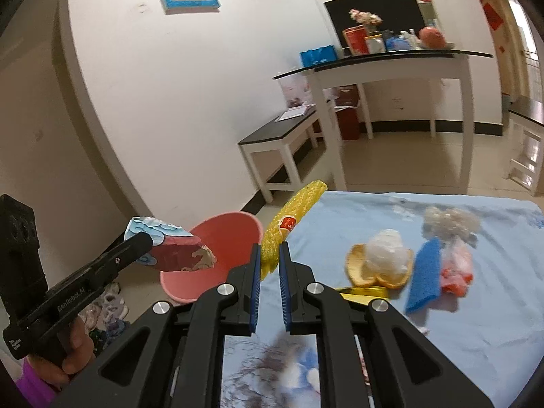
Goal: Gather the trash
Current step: 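Carry both items over the pink bucket and open both grippers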
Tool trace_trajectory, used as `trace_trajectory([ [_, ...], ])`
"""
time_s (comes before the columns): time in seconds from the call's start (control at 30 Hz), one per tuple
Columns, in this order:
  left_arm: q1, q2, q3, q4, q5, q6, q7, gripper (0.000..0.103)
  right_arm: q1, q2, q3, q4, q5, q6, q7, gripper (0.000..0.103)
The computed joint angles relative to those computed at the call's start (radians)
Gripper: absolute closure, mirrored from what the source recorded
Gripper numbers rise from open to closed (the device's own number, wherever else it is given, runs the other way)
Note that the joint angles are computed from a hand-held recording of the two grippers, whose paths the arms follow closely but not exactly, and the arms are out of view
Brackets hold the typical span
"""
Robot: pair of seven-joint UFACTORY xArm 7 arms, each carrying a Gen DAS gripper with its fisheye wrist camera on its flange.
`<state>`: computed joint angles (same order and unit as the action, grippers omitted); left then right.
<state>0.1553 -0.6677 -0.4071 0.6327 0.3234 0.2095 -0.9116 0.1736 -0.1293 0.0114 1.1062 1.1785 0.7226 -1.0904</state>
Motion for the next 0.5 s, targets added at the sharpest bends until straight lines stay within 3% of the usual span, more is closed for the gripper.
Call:
trace_trajectory([
  [0.5, 0.050, -0.070, 0.058, -0.102, -0.003, 0.034, -0.003, 0.095, 0.089, 0.080, 0.088, 0.067, -0.072, -0.031, 0.026, 0.093],
])
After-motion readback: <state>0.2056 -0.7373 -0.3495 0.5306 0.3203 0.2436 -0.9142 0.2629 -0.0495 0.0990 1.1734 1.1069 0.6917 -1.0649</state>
